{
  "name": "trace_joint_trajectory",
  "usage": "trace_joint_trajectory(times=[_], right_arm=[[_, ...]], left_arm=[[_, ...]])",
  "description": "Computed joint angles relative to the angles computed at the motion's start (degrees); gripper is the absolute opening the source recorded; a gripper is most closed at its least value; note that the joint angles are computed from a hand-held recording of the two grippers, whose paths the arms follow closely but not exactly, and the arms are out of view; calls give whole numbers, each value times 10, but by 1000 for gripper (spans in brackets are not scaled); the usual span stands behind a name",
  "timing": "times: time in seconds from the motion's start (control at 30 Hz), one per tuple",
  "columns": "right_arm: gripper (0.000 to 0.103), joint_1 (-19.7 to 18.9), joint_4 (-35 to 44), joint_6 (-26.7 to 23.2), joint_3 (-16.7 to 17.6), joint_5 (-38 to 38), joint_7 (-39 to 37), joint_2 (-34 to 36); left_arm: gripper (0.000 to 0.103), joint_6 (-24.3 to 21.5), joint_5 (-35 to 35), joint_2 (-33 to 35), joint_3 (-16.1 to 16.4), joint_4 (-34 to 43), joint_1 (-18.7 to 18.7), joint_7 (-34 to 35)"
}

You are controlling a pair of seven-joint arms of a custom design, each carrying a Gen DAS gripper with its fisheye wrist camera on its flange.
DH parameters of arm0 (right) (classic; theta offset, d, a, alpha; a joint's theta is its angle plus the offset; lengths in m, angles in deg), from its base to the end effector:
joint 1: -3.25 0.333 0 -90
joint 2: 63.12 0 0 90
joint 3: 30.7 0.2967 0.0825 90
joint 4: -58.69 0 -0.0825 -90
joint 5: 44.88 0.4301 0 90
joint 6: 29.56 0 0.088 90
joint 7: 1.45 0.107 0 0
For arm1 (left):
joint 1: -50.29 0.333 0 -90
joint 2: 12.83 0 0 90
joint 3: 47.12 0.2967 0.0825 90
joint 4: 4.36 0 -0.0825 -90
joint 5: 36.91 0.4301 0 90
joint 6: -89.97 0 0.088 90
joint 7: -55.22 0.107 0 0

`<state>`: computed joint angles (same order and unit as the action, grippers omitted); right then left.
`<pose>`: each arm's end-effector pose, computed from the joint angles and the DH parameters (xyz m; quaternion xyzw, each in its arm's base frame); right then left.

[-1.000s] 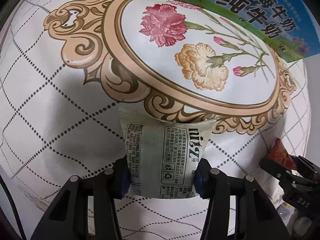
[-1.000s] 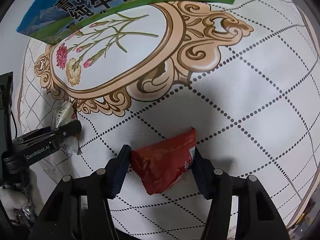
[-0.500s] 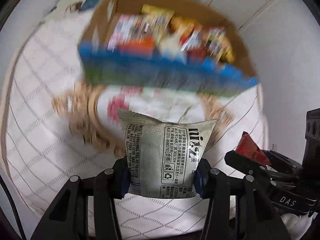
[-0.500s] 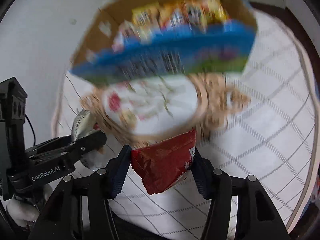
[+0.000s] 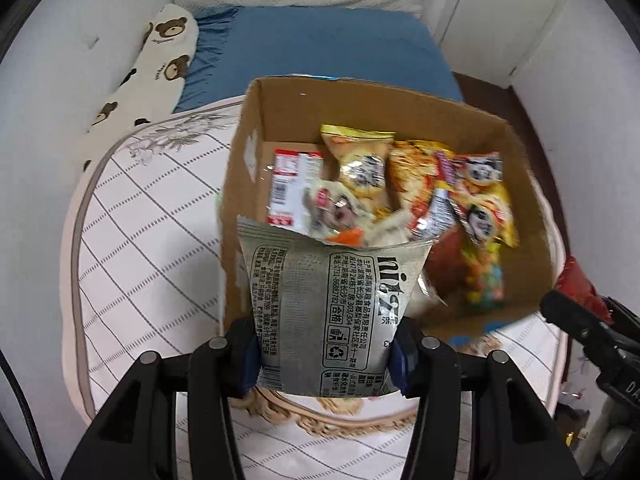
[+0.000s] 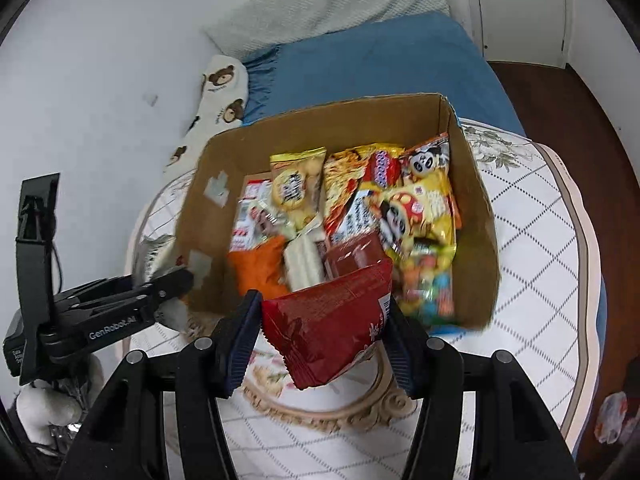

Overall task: Organize snacks
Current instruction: 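Carry both packets into the box and open both tools to release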

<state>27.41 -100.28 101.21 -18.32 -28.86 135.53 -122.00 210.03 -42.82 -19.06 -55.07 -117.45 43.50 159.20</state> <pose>0.2887 0.2168 0.5086 -0.5484 0.7934 0.0084 0.2639 0.5743 -0.1585 0.5066 -0.5231 0.8436 -0.1094 0.0521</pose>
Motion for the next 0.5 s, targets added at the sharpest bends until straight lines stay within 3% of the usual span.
trace_joint_trajectory(times=[0.23, 0.27, 0.3, 0.37, 0.43, 0.5], right_arm=[[62, -1, 9, 44, -31, 27, -34, 113], [67, 3, 10, 45, -38, 36, -41, 125], [81, 6, 14, 42, -44, 44, -48, 136], [97, 5, 19, 36, -43, 49, -54, 152], [97, -1, 29, 20, -36, 39, -56, 164], [98, -2, 32, 10, -35, 37, -60, 167]], left_arm=[[51, -15, 52, 86, -11, 52, 4, -50], [52, -14, 54, 92, -12, 52, 5, -54], [59, -17, 47, 98, -12, 55, 7, -54], [74, -24, 31, 104, -14, 58, 10, -46], [90, -28, 24, 107, -18, 59, 10, -38], [94, -22, 32, 104, -21, 53, 7, -43]])
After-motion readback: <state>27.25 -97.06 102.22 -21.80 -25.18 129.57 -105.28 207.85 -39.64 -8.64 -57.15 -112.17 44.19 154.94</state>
